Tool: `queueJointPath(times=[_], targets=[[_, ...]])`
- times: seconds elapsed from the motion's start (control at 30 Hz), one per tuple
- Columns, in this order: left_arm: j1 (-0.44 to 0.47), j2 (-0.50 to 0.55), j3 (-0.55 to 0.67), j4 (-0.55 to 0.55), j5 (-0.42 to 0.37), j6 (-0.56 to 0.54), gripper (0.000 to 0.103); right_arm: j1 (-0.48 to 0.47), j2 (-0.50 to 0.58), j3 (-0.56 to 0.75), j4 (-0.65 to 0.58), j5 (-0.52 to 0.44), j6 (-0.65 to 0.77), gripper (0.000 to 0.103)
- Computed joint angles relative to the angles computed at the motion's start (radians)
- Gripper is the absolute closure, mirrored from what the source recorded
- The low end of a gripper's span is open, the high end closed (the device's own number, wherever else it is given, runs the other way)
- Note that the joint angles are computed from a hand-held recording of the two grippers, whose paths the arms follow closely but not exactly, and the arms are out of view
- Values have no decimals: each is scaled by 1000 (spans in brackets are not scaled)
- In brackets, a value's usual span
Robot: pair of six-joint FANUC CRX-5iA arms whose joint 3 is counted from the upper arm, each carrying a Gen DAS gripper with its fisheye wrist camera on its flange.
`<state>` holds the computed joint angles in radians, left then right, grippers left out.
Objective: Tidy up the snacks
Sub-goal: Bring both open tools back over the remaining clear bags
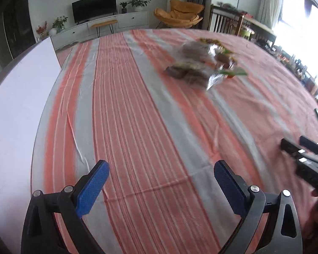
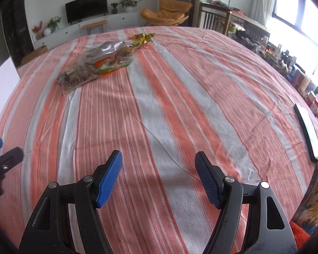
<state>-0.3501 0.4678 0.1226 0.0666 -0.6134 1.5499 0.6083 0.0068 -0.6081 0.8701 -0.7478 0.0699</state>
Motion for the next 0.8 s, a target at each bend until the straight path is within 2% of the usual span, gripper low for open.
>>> queueJointPath(times=[0.1, 0.27, 0.8], targets=[[-2, -3, -11, -22, 23, 1, 4, -25, -4, -7, -13, 39, -8, 25], [-2, -3, -11, -13, 20, -20, 0, -19, -6, -8, -13, 25, -19, 21], [-2, -4, -9, -13, 17, -21, 0, -22, -7, -12, -6, 29, -27, 19]])
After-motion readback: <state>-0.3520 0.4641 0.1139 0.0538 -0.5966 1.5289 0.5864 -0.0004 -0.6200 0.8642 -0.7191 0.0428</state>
